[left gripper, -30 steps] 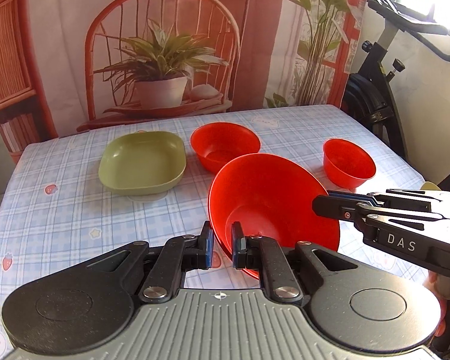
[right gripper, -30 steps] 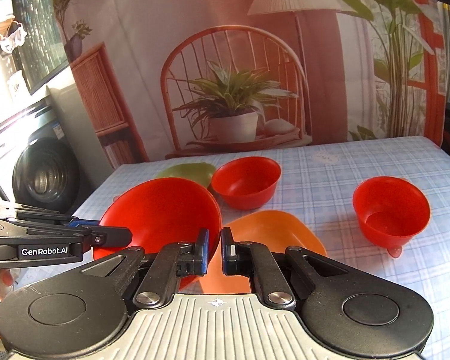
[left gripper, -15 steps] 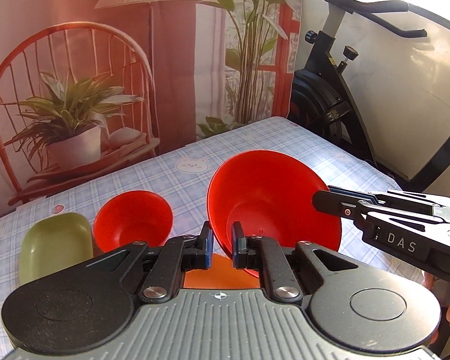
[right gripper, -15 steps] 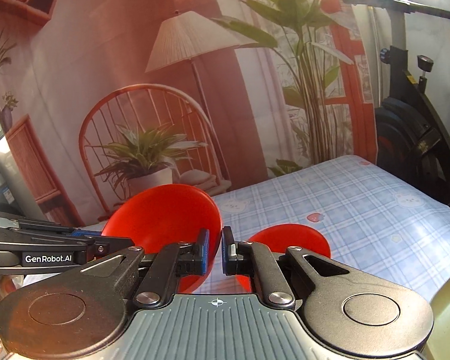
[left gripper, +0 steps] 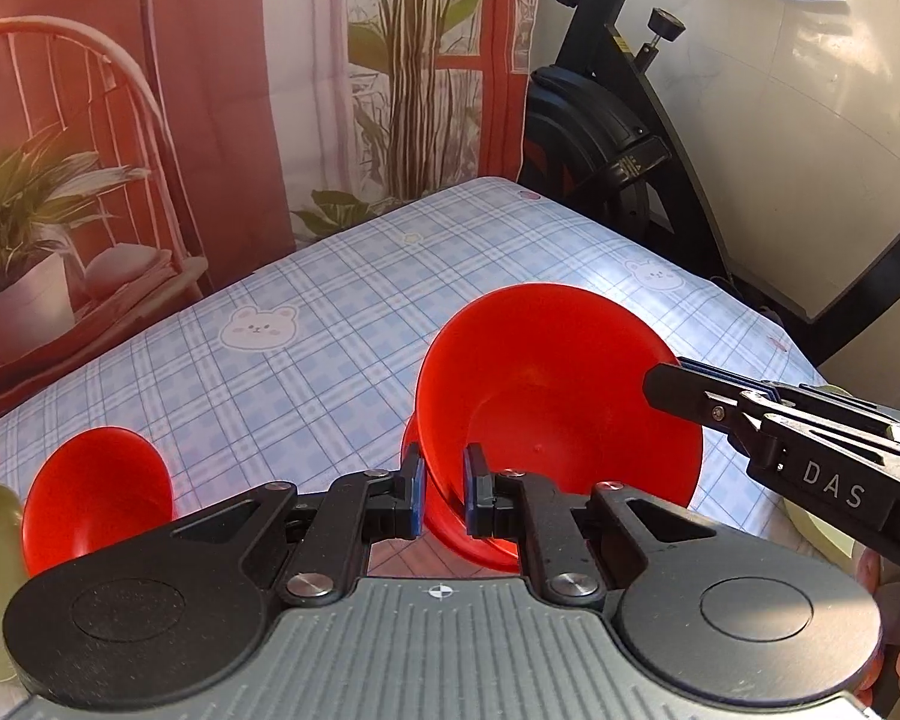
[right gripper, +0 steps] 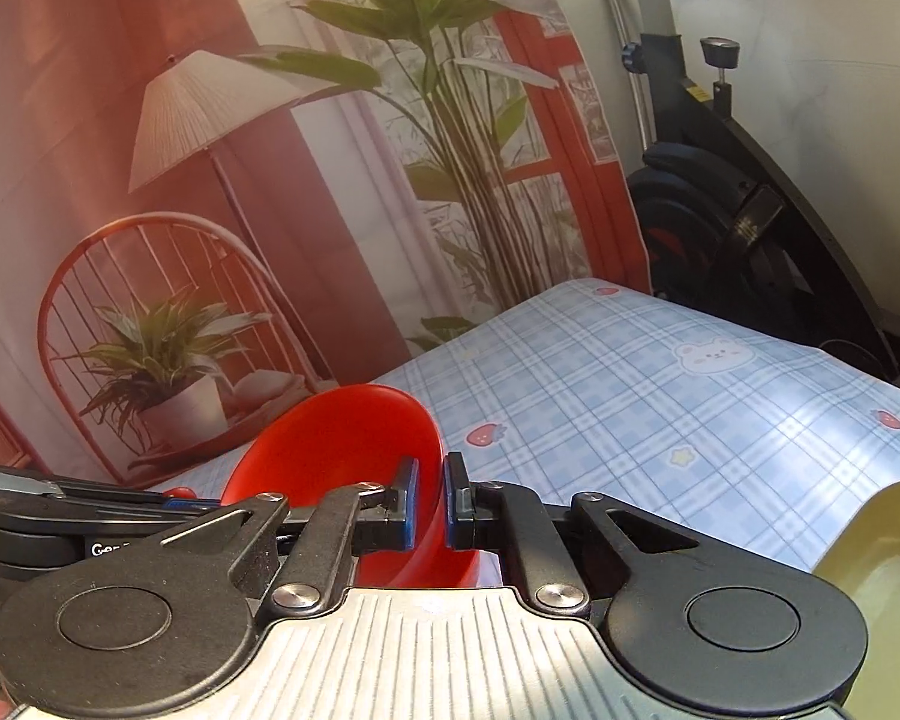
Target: Organize plates and bowls
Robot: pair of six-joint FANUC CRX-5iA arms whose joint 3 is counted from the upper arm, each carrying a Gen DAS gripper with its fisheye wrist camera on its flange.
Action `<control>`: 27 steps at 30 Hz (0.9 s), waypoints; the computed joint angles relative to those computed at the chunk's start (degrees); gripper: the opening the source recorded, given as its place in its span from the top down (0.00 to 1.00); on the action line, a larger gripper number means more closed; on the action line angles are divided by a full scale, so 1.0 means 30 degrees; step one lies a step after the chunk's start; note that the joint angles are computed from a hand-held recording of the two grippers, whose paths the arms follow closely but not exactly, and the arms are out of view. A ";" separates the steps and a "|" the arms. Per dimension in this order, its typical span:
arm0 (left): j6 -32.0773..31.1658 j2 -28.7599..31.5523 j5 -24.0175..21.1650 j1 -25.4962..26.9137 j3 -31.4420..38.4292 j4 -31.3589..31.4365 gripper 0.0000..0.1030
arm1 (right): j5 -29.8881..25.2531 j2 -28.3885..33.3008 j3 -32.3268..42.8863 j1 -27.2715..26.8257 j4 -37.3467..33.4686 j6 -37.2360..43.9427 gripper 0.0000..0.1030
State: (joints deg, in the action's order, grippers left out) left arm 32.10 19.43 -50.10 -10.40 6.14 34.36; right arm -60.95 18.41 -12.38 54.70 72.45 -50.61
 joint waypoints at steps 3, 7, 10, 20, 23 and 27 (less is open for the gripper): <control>0.0525 0.0414 0.0032 -0.0265 0.0437 -0.0830 0.87 | 0.0284 -0.0035 -0.0175 -0.0112 -0.0128 -0.0193 0.92; 0.1186 0.1001 -0.0085 -0.0398 0.1140 -0.1730 0.87 | 0.0925 0.0013 -0.0269 -0.0292 -0.0134 -0.0336 0.92; 0.1489 0.1246 -0.0286 -0.0327 0.1438 -0.2022 0.87 | 0.1534 0.0040 -0.0348 -0.0462 0.0031 -0.0835 0.92; 0.1271 0.1277 -0.0292 -0.0168 0.1360 -0.1718 0.86 | 0.1614 0.0385 0.0070 -0.0427 -0.0423 -0.0710 0.91; 0.1256 0.1338 -0.0459 -0.0035 0.1419 -0.1489 0.84 | 0.1196 0.0510 0.0351 -0.0257 -0.0875 -0.0461 0.88; 0.1121 0.1180 -0.0299 0.0263 0.1187 -0.0979 0.80 | 0.0672 0.0677 0.0693 -0.0075 -0.1215 -0.0317 0.88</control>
